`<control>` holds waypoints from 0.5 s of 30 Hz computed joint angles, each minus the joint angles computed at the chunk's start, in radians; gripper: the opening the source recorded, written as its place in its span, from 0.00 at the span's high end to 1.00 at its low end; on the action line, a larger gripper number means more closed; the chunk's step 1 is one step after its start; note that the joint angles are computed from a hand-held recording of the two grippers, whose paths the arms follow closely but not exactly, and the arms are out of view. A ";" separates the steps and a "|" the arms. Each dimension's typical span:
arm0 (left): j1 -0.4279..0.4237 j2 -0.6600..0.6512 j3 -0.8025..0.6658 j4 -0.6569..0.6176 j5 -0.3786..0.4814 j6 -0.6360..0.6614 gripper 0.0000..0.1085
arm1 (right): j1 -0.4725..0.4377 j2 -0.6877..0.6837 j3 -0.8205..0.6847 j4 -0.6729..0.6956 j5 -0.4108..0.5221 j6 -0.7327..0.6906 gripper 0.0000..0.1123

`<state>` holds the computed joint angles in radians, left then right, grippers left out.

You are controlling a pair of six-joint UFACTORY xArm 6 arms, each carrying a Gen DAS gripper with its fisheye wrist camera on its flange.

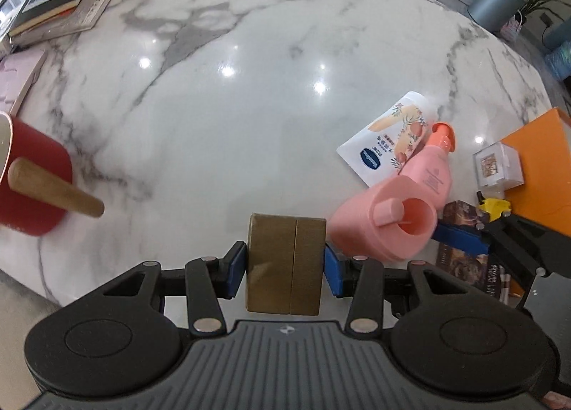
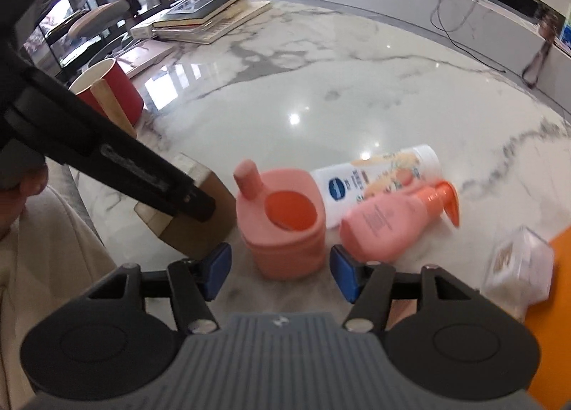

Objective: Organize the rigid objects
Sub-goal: 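Grasp the pink watering can with the right gripper while the left gripper holds the brown box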

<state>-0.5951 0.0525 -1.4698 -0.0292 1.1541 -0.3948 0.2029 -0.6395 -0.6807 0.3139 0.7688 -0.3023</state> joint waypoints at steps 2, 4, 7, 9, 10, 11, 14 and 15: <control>0.005 0.015 -0.010 -0.020 0.008 0.011 0.51 | 0.000 0.020 -0.007 0.014 -0.014 -0.024 0.45; 0.012 0.015 -0.003 -0.042 0.003 0.013 0.50 | 0.002 0.034 -0.013 0.017 -0.026 -0.041 0.45; 0.016 0.010 0.008 -0.059 -0.006 0.014 0.49 | 0.000 0.054 -0.024 0.038 -0.028 -0.074 0.45; 0.015 0.014 0.007 -0.061 -0.003 0.016 0.49 | 0.003 0.065 -0.029 0.037 -0.033 -0.081 0.45; 0.014 0.018 0.002 -0.059 0.002 0.017 0.49 | 0.005 0.067 -0.030 0.032 -0.033 -0.078 0.46; 0.013 0.020 0.000 -0.057 0.004 0.018 0.49 | 0.007 0.068 -0.030 0.023 -0.034 -0.071 0.48; 0.011 0.030 -0.011 -0.053 0.017 0.021 0.48 | 0.011 0.070 -0.029 0.009 -0.039 -0.053 0.49; 0.012 0.036 -0.018 -0.054 0.025 0.023 0.48 | 0.013 0.069 -0.027 0.004 -0.042 -0.047 0.50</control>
<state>-0.5836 0.0890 -1.4878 -0.0837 1.1787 -0.3721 0.2156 -0.5705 -0.7081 0.3179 0.7270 -0.3493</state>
